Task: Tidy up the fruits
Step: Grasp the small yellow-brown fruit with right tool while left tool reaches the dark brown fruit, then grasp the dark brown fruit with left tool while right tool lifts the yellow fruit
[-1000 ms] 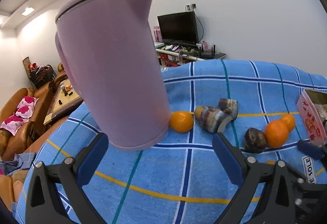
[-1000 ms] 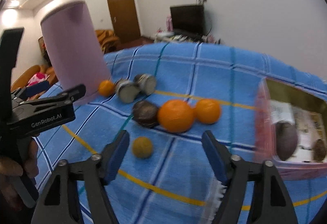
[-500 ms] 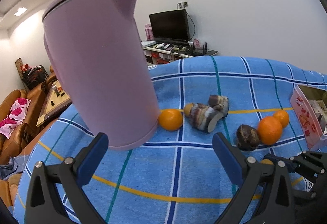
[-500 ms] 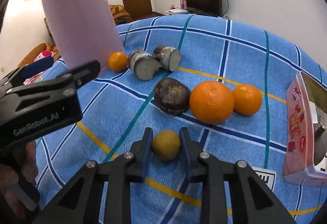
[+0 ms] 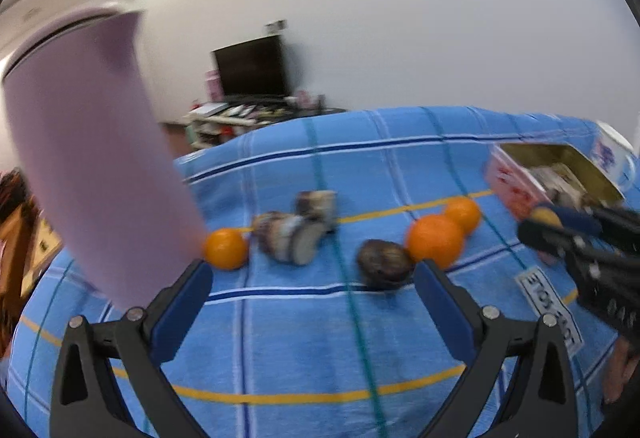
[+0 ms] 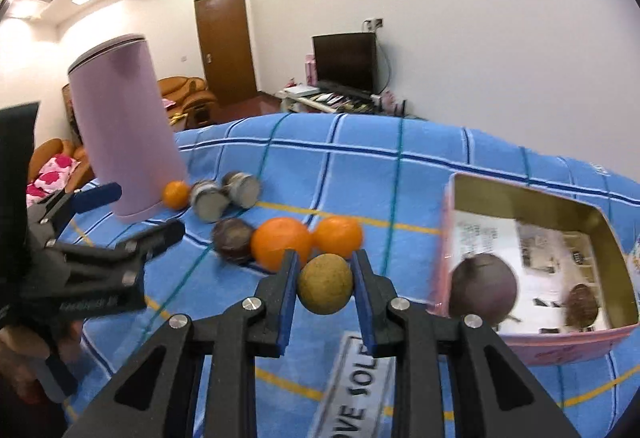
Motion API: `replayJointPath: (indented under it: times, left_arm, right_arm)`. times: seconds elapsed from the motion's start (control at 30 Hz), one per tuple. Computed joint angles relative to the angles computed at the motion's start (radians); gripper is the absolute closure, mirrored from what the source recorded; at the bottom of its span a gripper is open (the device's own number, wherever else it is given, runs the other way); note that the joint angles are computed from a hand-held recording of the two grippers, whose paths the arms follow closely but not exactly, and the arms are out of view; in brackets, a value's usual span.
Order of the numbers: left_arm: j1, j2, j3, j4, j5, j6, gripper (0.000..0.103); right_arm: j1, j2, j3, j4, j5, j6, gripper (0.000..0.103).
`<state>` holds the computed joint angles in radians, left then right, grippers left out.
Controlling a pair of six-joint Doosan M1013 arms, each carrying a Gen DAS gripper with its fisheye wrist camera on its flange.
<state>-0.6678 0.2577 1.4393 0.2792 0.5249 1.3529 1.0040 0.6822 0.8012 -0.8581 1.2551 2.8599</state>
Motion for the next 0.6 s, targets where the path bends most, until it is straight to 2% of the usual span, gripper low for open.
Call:
replayJointPath:
  times: [0.07,0.17,0.37,0.5,0.6]
  left_arm:
    - [-0.005,0.006,-0.009,-0.057,0.007,0.084,0.003]
    - [-0.015,0.023,-0.042,-0.116,0.056,0.183,0.006]
    - [-0.037,0.091,-0.141,-0.044,0.207,0.246,0.026]
    - [-0.021,0.113,-0.167,-0.124,0.246,0.324,0.027]
    - [-0.020,0.130,-0.182,-0.137,0.259,0.357,0.027]
  right_arm:
    - [-0.002,-0.020,0.030,-0.003,-0.015,0.030,0.075]
    - [-0.006,-0.037,0.053,-0.002,-0.025,0.062,0.075]
    - [-0.009,-0.057,0.087,-0.019,-0.044,0.111,0.074]
    - [-0.008,-0.061,0.093,-0.025,-0.047,0.114,0.074]
    - [-0.011,-0.064,0.099,-0.013,-0.057,0.118,0.074]
